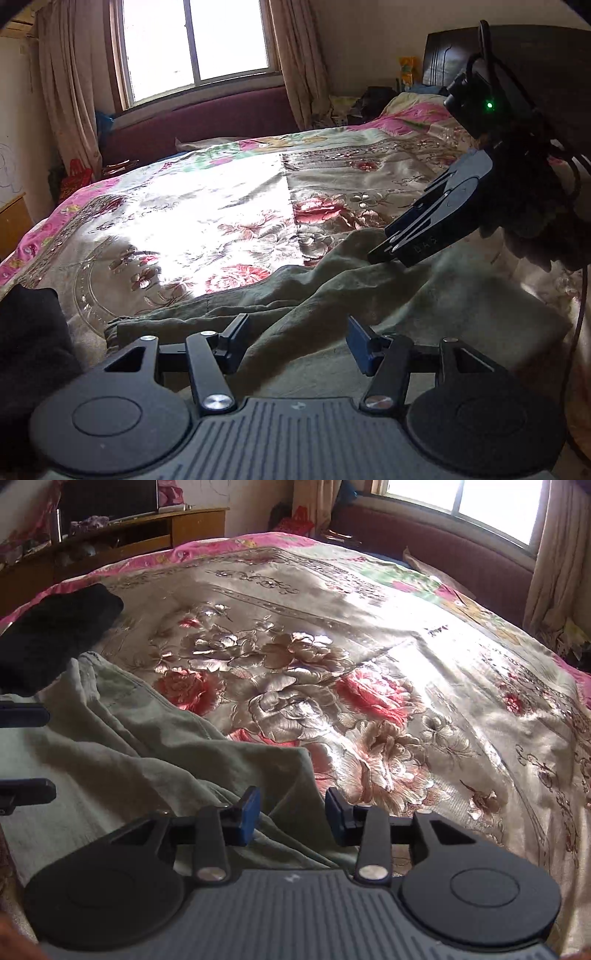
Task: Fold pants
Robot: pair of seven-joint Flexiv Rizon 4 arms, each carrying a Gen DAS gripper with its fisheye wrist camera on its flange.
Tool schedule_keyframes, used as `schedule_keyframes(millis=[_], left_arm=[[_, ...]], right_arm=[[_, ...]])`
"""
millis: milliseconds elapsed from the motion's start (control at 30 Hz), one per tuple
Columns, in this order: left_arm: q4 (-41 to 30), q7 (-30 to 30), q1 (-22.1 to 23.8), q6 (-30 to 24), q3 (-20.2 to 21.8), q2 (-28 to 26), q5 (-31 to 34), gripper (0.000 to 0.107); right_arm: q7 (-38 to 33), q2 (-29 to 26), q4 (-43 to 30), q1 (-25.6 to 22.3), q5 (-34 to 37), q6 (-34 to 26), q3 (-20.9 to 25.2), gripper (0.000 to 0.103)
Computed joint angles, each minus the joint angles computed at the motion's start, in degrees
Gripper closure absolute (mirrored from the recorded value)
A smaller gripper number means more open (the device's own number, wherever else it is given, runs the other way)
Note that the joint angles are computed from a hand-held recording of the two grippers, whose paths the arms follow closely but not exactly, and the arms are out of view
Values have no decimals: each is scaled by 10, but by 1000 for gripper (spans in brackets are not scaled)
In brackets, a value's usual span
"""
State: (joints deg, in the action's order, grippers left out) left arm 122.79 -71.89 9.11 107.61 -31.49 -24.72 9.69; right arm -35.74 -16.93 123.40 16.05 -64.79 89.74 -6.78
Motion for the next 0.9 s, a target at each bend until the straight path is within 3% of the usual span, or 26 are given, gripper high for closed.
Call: schedule_keyframes(millis=[67,100,133,167,200,267,333,367,400,467,533,600,700,767,800,833,867,900], left_arm=[[-6,12,-49,-15,62,-2,-16,36],[-5,11,-50,-13,67,-7,-22,34],[-2,6,-34,-15,53,-11,-27,28],[1,-1,-16,-18,37,-13,-31,27],[5,-11,3,-22,20,-14,-38,25],[9,-18,13,-15,13,-10,-41,25],[9,-16,-16,2,49,-2,-38,26],[9,-14,-31,9,65,1,-35,26],[9,-15,-34,14,69,2,-30,26],[11,-24,-22,17,55,0,-20,26],[13,-33,-20,21,53,-2,-15,26],[16,-38,-29,31,67,-3,-9,26],[22,-56,1,32,40,-6,9,26],[22,-66,19,34,25,-10,19,26],[22,-70,23,36,22,-13,22,26],[21,-75,27,38,19,-15,25,26],[19,-78,28,39,19,-17,27,26],[18,-81,26,43,22,-18,29,26]], right_arm=[[-9,-23,-25,-1,-7,-70,13,65],[32,-25,-27,5,-46,-68,-9,62],[52,-27,-26,2,-48,-60,-16,52],[50,-24,-25,-7,-30,-64,-6,52],[60,-20,-26,-32,-39,-75,18,52],[144,-7,-35,-112,-149,-101,89,58],[235,-7,-57,-192,-275,-61,150,60],[244,-16,-72,-232,-293,-36,192,60],[215,-35,-86,-266,-273,-15,239,60],[56,-83,-99,-300,-127,0,332,60],[-131,-133,-123,-307,47,-34,426,62],[-283,-176,-167,-282,180,-76,473,62],[-394,-242,-233,-282,242,-164,548,62],[-418,-255,-258,-260,238,-206,545,63],[-415,-248,-262,-239,235,-212,522,67],[-416,-247,-270,-229,241,-224,514,92],[-418,-249,-279,-228,261,-235,520,101],[-415,-248,-283,-224,271,-229,516,100]])
